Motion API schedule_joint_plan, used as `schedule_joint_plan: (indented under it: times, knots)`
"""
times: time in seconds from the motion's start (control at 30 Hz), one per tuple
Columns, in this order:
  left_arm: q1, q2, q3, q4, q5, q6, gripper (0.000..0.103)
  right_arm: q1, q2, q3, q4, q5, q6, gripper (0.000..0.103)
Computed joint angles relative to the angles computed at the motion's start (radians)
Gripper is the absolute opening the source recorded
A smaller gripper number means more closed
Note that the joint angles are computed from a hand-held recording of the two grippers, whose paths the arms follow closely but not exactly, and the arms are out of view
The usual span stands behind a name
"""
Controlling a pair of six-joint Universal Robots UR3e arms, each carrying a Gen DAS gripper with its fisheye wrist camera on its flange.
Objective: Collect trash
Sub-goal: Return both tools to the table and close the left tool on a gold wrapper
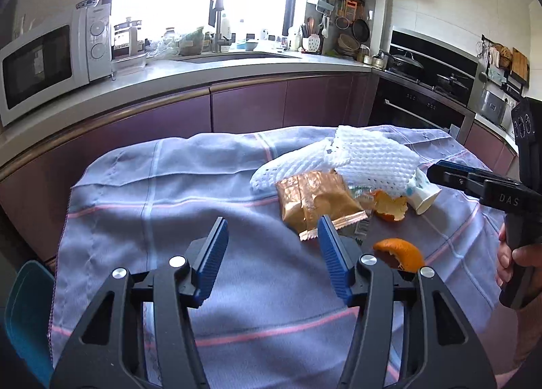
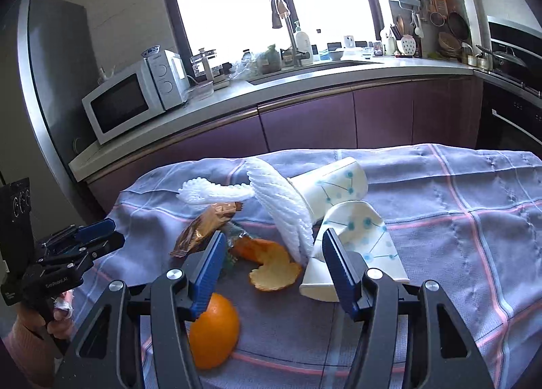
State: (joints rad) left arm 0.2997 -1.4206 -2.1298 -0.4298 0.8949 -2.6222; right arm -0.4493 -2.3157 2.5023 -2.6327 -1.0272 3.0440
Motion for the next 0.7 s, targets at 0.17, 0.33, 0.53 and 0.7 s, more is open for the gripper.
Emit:
schedule_joint_plan:
  times: [0.17,0.33,0.53,0.7]
  knots:
    - [-0.148,-0.184,0.179,0.079,0.113,-0.084,0.052,-0.001,0.135,-0.002,-0.097,0.007,0.002,0.052]
    - [-0.239,-0.322,0.332,0.091,0.178,-0.089,0.048,0.041,0.247,-0.02,-0.199,-0.022,0.031,0.047]
    - [-0.307,-0.42,0.436,0.088,0.2,-0.031,0.046,0.038,0.286,-0.043,-0.21,-0.009,0.034,0.03]
    - [-0.342,-0.475,0.515,0.042,0.213,-0.004,0.027,0.019,0.291,-0.052,-0.189,0.024,0.021,0.015]
